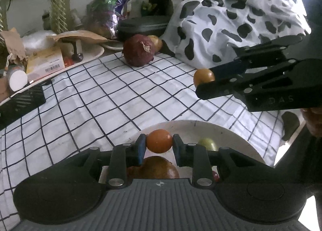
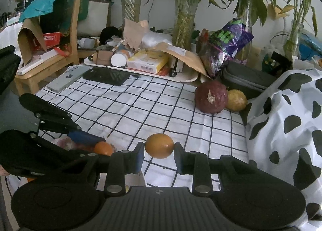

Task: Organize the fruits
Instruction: 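Carry both orange tomatoes onto the rose plate and open both tools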

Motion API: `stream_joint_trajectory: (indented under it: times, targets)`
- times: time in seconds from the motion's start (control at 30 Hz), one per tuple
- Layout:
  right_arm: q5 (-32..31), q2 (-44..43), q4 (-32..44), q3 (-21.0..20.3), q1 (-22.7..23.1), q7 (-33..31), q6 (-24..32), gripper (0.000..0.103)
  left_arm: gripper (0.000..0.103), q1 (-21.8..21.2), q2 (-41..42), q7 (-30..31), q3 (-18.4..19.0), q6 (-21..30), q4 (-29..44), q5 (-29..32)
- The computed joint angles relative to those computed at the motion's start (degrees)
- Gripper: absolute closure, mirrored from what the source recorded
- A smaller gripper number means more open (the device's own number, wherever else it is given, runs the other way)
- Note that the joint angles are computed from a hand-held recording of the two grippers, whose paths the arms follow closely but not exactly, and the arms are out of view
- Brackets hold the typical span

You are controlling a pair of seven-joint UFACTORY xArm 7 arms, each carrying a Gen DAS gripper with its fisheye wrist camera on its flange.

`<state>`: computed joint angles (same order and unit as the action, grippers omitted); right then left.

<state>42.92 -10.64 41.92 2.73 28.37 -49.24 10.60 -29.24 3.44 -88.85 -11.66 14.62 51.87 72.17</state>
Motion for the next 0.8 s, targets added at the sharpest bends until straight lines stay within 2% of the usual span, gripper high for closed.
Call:
stream_joint_trajectory:
  times: [0.07, 0.13, 0.17, 0.2, 0.27, 0.4, 0.8]
  targets:
    - [-0.26, -0.16, -0.21, 0.10, -0.07, 0.14, 0.04, 0.070, 0.074, 0.04, -0.04, -0.80, 0.12, -0.76, 0.02, 1.02]
    - [-0.46, -0.36, -0.43, 0.16, -0.04, 0.36, 0.16, 0.070, 0.058, -0.06, -0.36, -2.22, 0.07, -0.66, -0.05, 2.25]
    - [-0.61, -0.54, -0.55, 0.21, -0.03, 0.57, 0.26, 0.070, 0.041, -0.32, -0.74, -3.85, -0.15, 0.55, -0.10, 3.56]
    - [-0.65, -0.63, -0.63, 0.17, 0.06, 0.64, 0.38, 0.070, 0.034, -0.58, -1.13, -5.75, -0.47, 1.92, -0.06, 5.26]
    - [-0.80, -1.07, -1.09, 0.15, 0.23, 0.74, 0.60, 0.070, 0.034, -0.61, -2.15, -8.47, -1.03, 3.16, -0.43, 7.83]
    - [-2.48, -1.96, -1.98, 0.35, 0.14, 2.43, 1.00, 0.070, 0.034, -0.07, -3.81, -10.10, -2.03, 4.18, -1.41, 7.53]
    - [-6.49, -2.77, -2.57, 0.70, 0.49, 6.71, 6.11, 0.070, 0.034, 0.64, -8.27, -7.75, -5.38, 10.06, -4.72, 0.31]
